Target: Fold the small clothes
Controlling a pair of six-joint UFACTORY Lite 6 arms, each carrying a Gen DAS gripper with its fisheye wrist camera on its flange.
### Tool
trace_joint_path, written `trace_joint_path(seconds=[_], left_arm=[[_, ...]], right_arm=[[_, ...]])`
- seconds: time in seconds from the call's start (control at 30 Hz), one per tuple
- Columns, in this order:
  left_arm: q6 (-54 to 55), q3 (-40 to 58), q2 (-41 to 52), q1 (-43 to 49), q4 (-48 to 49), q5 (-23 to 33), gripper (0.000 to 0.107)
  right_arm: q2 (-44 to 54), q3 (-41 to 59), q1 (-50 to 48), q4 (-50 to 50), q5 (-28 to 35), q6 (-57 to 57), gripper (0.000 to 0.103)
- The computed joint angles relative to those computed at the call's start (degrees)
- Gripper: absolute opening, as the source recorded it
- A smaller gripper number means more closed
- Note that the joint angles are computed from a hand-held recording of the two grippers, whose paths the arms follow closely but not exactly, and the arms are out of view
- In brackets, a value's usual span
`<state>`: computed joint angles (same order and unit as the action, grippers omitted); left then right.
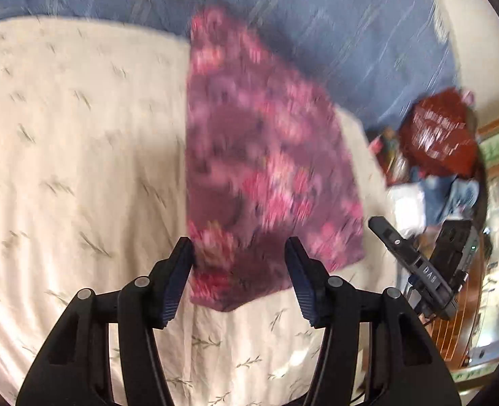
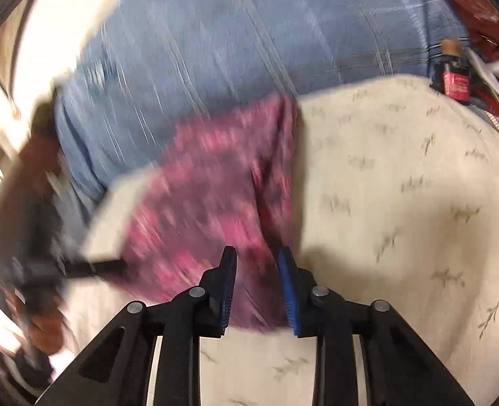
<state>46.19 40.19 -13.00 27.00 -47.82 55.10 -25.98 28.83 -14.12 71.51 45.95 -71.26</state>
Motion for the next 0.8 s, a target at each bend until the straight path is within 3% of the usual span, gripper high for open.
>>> trace_joint_path(seconds=[0.07,0.1,0.27,0.33,0.43,0.5,0.67,0.8], left_arm=[[0.29,4.22,2.92,1.44,-1.43,0.62,0.057],[-1.50,8.45,7.01,0.73,-2.07,-0.07,0.059],[-11.18,25.47,24.45,-7.31,-1.43,-5.34,0.059],[-14.80,27.47,27.80,-11.19,1.89,-9.95,0.059],[-17.49,28.40,33.66,-16.20,4.35,-15.70,0.061],[-12.69,25.82,31.83,-15.48,-0.08,-17.02,0.063],[-8.85,22.50,27.99,-11.62,-3.41,-13.12,0.063],[-16.96,20.37,22.27,-15.45,4.72,-22.10,0.063]], right_arm=[[4.00,4.05,-3.02,2.14,3.78,0.12,0.035],[6.62,6.37,-2.13,3.06,2.83,0.71,0.036],[22.16,20.19,8.52,8.00,-7.14,4.43,0.035],[27.82,24.39,11.27,12.21,-7.56,1.75,0.034],[36.71,30.29,17.69,6.85,-15.94,3.07,0.028],[36.76,30.07,17.87,6.65,-16.42,0.70,0.028],[33.43,28.81,12.24,6.30,-11.25,1.69,0.036],[37.14,32.80,8.81,4.20,-9.51,5.52,0.038]])
